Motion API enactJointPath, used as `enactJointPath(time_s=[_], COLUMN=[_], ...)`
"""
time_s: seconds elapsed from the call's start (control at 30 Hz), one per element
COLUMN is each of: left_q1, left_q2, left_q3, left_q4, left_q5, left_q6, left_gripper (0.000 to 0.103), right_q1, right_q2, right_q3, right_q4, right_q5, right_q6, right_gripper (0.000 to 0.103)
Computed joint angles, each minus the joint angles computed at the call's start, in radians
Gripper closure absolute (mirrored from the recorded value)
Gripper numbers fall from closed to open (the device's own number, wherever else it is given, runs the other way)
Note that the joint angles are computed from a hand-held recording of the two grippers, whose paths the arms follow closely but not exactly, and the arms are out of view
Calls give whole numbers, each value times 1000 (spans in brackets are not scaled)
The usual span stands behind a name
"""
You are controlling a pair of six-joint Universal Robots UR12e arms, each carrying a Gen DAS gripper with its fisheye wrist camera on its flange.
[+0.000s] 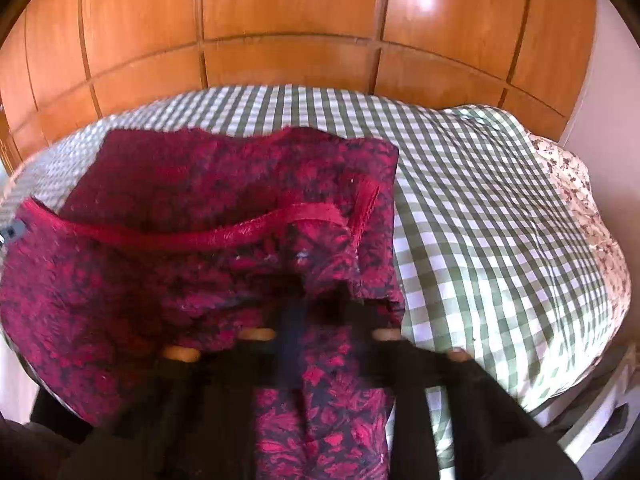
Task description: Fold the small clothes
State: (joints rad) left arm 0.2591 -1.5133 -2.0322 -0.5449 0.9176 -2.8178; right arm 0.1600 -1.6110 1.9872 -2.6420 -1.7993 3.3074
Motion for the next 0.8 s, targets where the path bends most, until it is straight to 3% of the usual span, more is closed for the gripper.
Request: enactJointPath(time_s=[0.2, 0.23, 0.37, 0.5, 0.57, 0.63, 0.67, 0.8], left_q1=[24, 26, 9, -35, -45, -43, -41, -25], left_q2=[26, 23, -10, -59, -72, -70, -70, -57], left_q3=[4, 10, 57, 104, 113, 108, 106, 83], left_q4=[25, 31, 55, 65, 46, 25, 19, 0], left_q5=[-62, -69, -75, -14, 4, 8, 9, 9], left_q6=[2, -3, -17, -1, 8, 19, 20, 6], left_gripper=[90, 90, 90, 91, 91, 91, 91, 91], right_q1=[-29, -35, -74, -105, -111, -115, -116, -98], right_q2=[-52, -54, -36, 5, 7, -2, -8, -11], right_q3=[0, -5, -47, -104, -102, -82, -72, -46], right_q4=[-86, -109, -164, -72, -37, -36, -27, 38], right_q5=[82, 83, 135, 171, 189, 213, 232, 234], right_q6=[13, 21, 75, 69, 65, 65, 69, 68], right_gripper=[97, 103, 103, 102, 91, 58, 52, 49])
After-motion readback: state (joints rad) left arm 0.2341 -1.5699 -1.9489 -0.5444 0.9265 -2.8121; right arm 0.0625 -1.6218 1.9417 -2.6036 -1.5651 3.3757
